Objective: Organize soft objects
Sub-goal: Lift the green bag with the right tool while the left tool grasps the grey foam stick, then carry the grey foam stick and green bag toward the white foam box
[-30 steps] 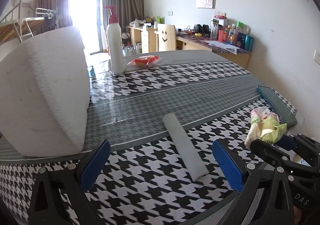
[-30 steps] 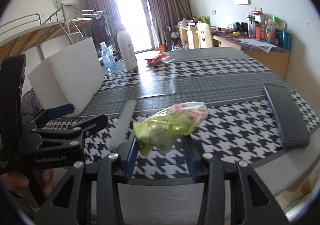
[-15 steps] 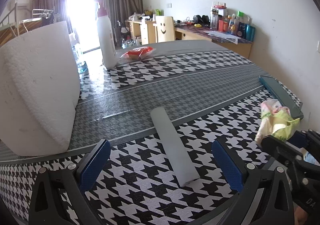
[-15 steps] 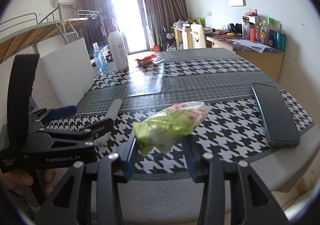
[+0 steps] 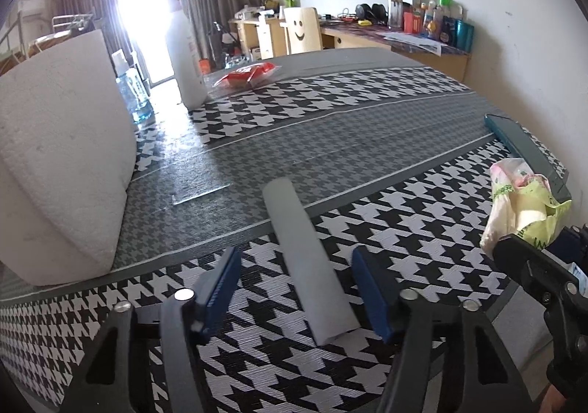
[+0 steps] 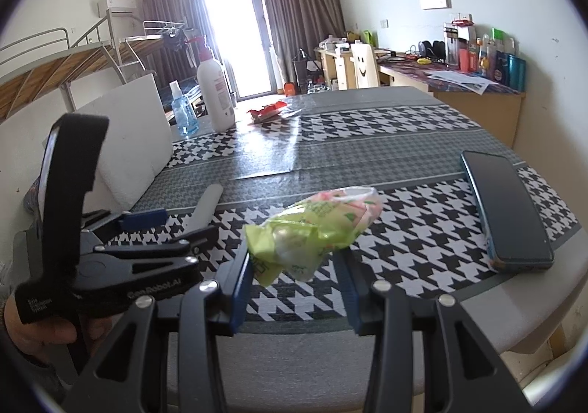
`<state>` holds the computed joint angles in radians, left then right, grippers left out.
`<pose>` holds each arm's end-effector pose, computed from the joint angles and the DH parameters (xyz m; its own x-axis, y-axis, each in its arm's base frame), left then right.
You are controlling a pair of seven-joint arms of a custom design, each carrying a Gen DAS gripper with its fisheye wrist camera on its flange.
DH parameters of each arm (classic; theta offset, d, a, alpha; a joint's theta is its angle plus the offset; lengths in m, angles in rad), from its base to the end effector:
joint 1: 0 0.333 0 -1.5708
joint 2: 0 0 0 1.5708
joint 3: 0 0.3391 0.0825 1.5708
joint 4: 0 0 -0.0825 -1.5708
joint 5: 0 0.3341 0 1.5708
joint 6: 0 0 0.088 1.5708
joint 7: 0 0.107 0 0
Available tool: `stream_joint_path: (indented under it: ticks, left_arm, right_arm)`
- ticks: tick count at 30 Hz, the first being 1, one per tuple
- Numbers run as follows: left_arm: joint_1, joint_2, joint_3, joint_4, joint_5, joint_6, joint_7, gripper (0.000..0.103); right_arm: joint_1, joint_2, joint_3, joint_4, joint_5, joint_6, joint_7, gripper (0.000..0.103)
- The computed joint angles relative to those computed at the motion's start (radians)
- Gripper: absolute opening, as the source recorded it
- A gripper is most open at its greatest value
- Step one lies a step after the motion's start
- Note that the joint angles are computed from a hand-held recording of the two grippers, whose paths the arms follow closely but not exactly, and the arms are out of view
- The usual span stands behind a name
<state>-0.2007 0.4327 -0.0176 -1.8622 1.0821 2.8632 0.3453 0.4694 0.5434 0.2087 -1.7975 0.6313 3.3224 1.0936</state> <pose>0.6091 -0.1836 0.3824 0.0646 -0.9955 -0.0699 -0.7387 -0.0006 -0.6741 0.5735 0.3462 0.4056 0.4518 -0.8770 -0.1637 -0.5841 -0.1521 -0.7973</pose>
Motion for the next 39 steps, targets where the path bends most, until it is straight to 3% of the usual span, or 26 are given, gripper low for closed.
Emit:
stream_joint_path:
  ticks: [1, 3, 9, 15, 22, 25, 32, 39]
  left_arm:
    - [0.003, 0.001, -0.005, 0.001, -0.007, 0.001, 0.009, 0.056]
    - [0.011, 0.003, -0.017, 0.001, -0.029, 0.013, 0.034, 0.043]
    - [0.016, 0.008, -0.023, 0.005, -0.098, 0.017, 0.09, 0.027]
    - [0.03, -0.002, -0.018, -0.024, -0.135, 0.068, 0.12, 0.026]
    - [0.009, -0.007, 0.024, -0.035, -0.071, 0.125, 0.095, 0.023]
    - [0.024, -0.009, 0.014, -0.043, -0.078, 0.138, 0.107, 0.022]
    - [0.04, -0.011, 0.017, -0.056, -0.094, 0.184, 0.123, 0.021]
    - [0.024, -0.03, 0.059, -0.077, -0.056, 0.22, 0.095, 0.021]
  right_arm:
    - [-0.001, 0.0, 0.001, 0.0, 0.0, 0.001, 0.0, 0.047]
    - [-0.007, -0.001, 0.008, -0.002, -0.001, 0.003, 0.0, 0.047]
    - [-0.021, -0.006, 0.022, -0.009, -0.003, 0.012, -0.002, 0.047]
    - [-0.04, -0.007, 0.045, -0.016, -0.014, 0.029, -0.008, 0.047]
    - [-0.069, 0.006, 0.079, -0.003, -0.027, 0.026, -0.013, 0.047]
    - [-0.094, 0.011, 0.107, 0.002, -0.032, 0.027, -0.016, 0.047]
    - [-0.081, 0.015, 0.086, 0.015, -0.029, 0.01, -0.02, 0.047]
    - [0.002, 0.015, -0.012, 0.035, -0.01, -0.014, 0.001, 0.047]
